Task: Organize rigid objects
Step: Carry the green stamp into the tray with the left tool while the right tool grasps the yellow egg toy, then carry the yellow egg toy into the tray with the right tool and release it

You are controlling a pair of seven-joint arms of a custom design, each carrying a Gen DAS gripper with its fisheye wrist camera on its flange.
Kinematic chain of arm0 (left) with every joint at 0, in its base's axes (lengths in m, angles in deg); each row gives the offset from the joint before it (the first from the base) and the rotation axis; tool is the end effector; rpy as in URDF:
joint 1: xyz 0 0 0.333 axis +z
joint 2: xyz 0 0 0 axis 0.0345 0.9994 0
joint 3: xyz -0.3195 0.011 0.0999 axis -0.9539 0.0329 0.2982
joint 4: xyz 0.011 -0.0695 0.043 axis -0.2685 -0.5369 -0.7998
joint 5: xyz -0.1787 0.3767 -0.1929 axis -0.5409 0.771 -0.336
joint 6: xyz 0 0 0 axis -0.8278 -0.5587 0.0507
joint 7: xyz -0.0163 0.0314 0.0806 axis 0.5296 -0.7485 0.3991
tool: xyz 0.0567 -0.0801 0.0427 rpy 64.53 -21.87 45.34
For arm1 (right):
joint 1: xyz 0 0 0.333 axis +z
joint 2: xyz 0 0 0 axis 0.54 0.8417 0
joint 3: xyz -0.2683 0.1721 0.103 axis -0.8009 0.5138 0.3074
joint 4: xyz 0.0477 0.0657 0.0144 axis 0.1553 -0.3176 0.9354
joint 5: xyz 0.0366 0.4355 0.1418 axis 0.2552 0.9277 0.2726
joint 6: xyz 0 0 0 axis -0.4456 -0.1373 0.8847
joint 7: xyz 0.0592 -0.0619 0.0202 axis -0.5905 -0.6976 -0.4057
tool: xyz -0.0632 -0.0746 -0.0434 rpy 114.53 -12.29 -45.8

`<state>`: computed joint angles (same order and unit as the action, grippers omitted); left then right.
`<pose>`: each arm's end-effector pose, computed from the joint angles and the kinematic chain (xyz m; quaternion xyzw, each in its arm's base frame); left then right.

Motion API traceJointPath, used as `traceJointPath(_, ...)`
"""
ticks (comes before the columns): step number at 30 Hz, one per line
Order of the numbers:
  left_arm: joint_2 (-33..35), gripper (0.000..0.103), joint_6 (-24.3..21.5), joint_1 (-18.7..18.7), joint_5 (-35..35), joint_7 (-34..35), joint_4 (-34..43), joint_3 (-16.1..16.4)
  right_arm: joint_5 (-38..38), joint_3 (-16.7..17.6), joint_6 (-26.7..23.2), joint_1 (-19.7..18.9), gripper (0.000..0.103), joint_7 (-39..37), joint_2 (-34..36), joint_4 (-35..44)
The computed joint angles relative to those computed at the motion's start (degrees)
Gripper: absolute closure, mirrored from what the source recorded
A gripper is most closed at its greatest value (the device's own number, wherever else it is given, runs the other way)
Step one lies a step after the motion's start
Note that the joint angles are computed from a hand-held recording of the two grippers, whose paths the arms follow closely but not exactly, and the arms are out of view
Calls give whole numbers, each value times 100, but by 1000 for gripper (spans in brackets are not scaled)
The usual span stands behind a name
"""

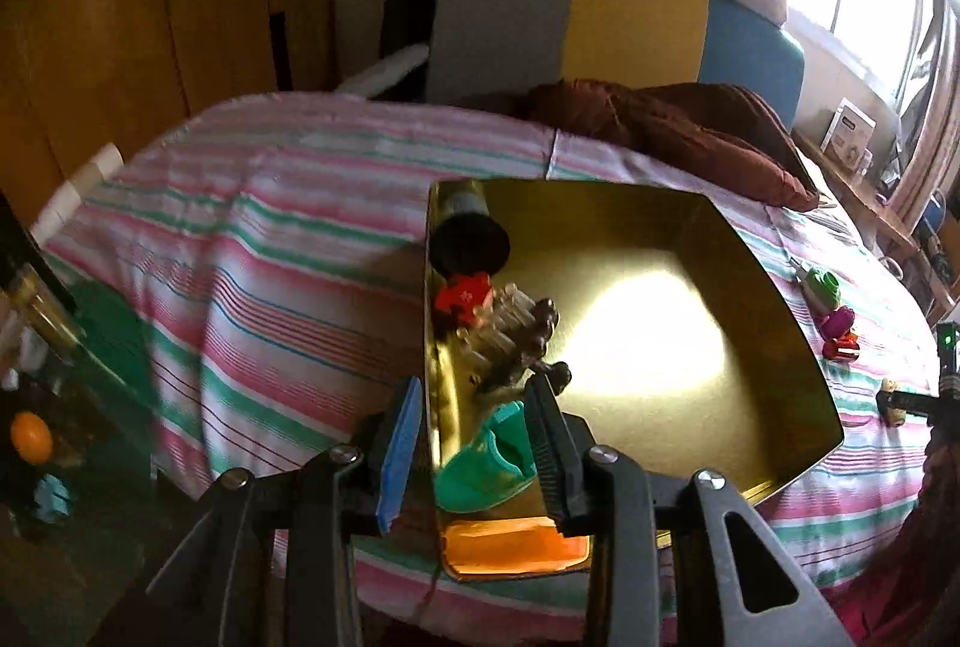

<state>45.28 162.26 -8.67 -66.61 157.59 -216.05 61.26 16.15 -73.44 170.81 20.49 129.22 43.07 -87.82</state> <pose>0.4719 -0.0463 0.4544 -0.6259 0.6952 -0.2824 0.2128 0.4310 -0.0455 0.3769 -0.4942 0.8436 -0.2011 0.0598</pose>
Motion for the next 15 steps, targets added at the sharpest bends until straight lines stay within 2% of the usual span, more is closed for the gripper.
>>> traceJointPath(3, -153, 68, 106, 206, 273, -101, -92, -189, 275, -151, 147, 190, 59, -258, -27, -43)
traceJointPath(7, -297, 68, 94, 87, 318, -35, -157, -61, 706, -293, 315, 414, 59, -723, -51, -99)
traceJointPath(15, -585, 68, 297, 190, 645, -154, -354, -180, 1067, -223, 300, 444, 59, -1160, -37, -69)
